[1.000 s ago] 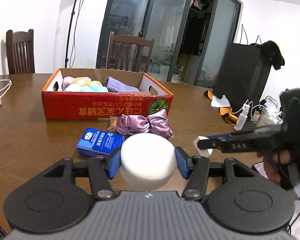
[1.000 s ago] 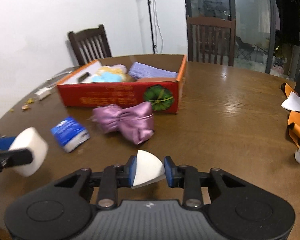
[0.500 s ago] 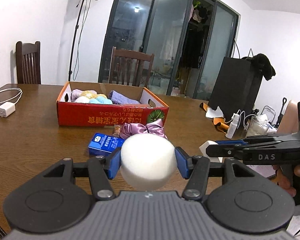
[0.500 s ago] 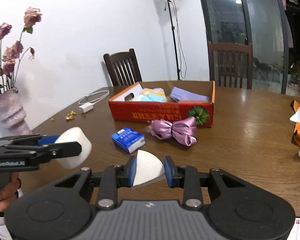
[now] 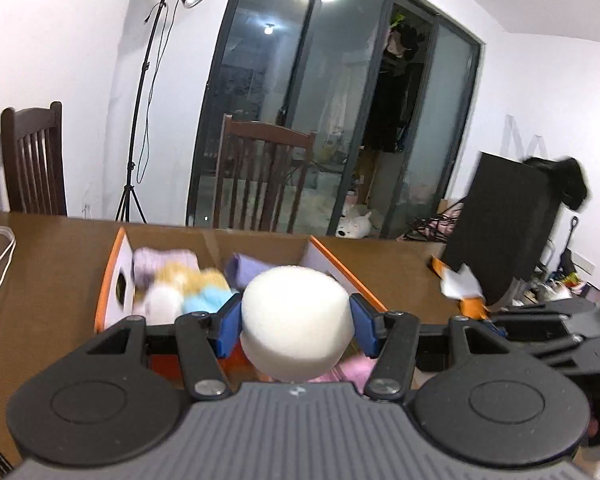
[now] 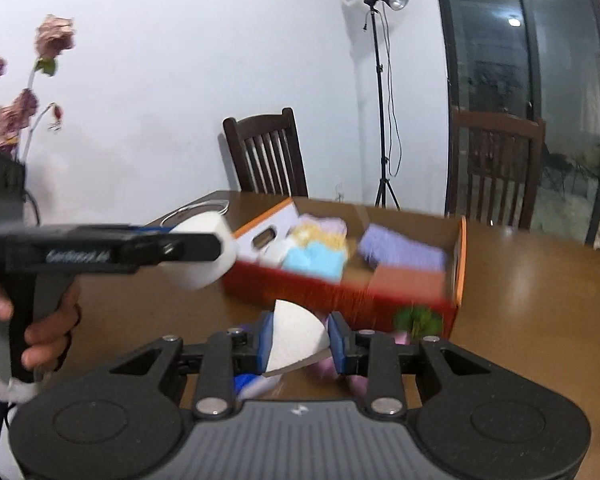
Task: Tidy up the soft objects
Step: 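Carry the round sponge with the left gripper into the box while the right carries the wedge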
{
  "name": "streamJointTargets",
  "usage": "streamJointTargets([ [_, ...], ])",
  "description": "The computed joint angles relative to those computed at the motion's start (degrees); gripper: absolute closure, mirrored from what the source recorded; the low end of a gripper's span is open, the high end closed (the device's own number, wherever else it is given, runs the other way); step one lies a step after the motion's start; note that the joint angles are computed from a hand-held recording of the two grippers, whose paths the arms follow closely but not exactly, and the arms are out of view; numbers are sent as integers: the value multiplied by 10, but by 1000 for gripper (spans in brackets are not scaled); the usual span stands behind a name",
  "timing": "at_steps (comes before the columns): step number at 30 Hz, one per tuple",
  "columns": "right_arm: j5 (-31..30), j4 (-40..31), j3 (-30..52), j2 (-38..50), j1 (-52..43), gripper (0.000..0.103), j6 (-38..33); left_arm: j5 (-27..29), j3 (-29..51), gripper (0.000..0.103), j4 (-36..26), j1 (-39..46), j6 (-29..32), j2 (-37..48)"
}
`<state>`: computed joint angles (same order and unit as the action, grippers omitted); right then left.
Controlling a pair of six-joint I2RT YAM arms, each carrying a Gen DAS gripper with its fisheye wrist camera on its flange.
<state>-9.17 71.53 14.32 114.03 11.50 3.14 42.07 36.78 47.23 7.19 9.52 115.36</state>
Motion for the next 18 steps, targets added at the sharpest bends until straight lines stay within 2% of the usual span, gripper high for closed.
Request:
streamJointTargets([
  [2, -23, -102, 87, -6, -22, 74, -12, -41, 122, 46, -89, -32, -12, 47],
  [4, -44, -194, 189, 21, -40, 74, -16, -76, 253, 46, -188, -55, -23, 104],
  [6, -55, -279, 301, 68, -47, 74, -21, -107, 373, 46, -262, -75, -38, 164],
  [11, -23, -442, 546, 199, -34, 74, -44, -194, 670, 46, -435, -118, -35, 328],
  [15, -1, -560, 724, 303, -26, 74, -55, -236, 855, 44, -532, -132, -35, 440],
  [18, 16, -603, 808, 359, -24, 70, -46, -222, 945, 30, -584, -130, -42, 492],
])
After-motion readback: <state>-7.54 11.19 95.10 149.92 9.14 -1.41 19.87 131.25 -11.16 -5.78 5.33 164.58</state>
